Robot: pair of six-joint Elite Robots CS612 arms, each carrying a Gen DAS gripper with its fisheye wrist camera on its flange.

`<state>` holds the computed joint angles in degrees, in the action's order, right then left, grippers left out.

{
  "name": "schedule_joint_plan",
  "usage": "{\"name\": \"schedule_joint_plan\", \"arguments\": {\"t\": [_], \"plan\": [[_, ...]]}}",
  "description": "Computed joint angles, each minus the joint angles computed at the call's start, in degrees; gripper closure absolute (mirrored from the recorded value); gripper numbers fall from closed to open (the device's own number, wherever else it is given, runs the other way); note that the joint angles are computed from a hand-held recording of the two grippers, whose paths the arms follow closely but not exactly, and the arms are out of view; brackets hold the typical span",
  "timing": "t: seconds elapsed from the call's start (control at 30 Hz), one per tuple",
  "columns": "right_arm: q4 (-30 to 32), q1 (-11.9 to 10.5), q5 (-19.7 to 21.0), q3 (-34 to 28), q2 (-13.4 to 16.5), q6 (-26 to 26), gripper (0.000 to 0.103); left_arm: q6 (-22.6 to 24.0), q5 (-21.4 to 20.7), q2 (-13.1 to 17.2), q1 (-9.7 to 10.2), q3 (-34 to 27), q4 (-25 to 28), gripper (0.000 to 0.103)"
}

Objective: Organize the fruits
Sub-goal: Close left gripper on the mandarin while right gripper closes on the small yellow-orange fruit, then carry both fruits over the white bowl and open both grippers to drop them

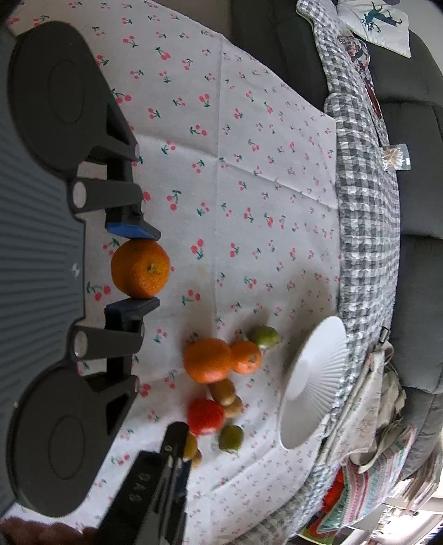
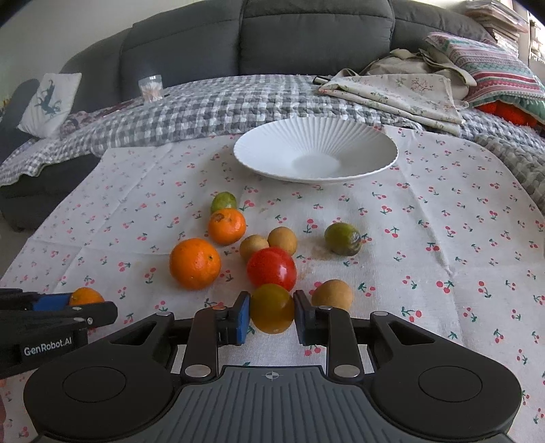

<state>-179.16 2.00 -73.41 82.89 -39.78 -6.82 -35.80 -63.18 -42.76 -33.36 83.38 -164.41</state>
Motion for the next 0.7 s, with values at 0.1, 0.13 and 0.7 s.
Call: {"name": "schedule_joint_plan", "arguments": {"t": [0.1, 0.13, 0.7], "plan": [[-0.4, -0.2, 0.3, 0.4, -0.4, 0.6, 0.078, 0.1, 1.6, -0.5, -0.60, 0.1, -0.4, 0.070], [-0.7, -0.3, 0.5, 0.7, -0.6, 1.0, 0.078, 0.2, 2.4, -0.7, -0.83, 0.1, -0.4, 0.070], [-9.9, -3.7, 5.8, 7.5, -6.8, 10.0, 0.078, 0.6, 5.7, -6.9, -3.94, 2.7, -2.3, 0.070]]}}
